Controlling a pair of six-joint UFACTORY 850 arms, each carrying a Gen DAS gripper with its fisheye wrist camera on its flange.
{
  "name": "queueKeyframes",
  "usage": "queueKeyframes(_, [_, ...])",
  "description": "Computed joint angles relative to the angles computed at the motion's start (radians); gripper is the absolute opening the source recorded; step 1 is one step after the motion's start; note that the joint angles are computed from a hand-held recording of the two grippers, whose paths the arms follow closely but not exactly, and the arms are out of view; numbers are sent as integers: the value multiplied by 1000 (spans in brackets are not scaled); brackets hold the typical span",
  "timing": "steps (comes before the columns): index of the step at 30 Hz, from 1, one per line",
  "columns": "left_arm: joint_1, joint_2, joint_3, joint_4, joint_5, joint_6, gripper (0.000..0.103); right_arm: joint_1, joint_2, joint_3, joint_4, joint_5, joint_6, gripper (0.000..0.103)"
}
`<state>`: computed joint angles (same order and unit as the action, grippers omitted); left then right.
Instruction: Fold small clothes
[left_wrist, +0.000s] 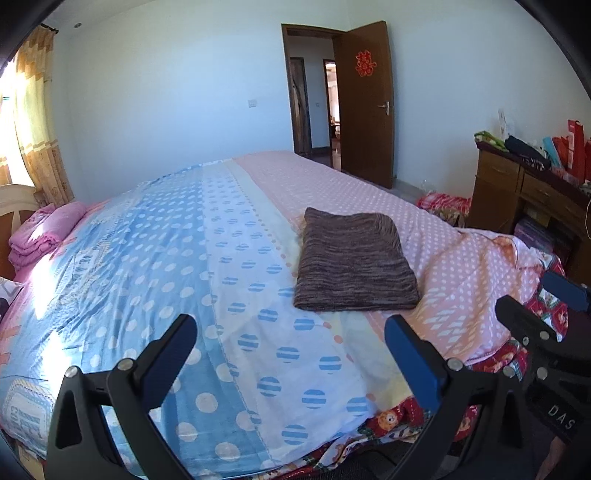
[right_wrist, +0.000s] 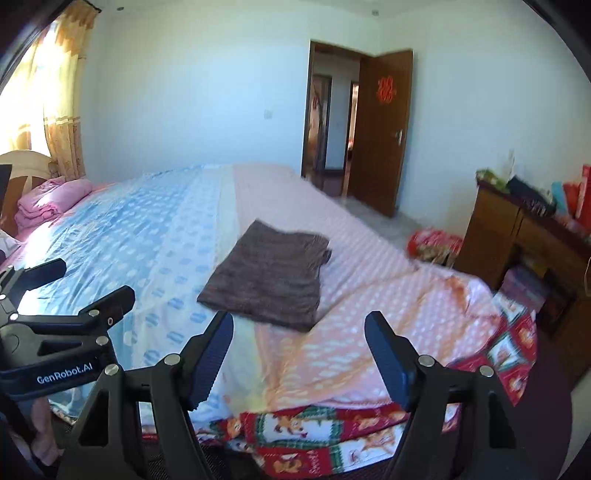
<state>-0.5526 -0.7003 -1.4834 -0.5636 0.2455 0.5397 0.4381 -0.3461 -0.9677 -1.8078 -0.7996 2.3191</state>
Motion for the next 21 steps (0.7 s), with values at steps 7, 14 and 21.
queueKeyframes(7, [-5, 70, 88, 88, 131, -102, 103, 61, 29, 25, -56, -189, 26, 83])
queueKeyframes(14, [-18, 130, 180, 139, 321, -154, 103, 57, 61, 42, -128, -173, 133, 83])
queueKeyframes(21, [-25, 128, 185, 150, 371, -152, 103, 54, 65, 57, -196, -187, 248, 83])
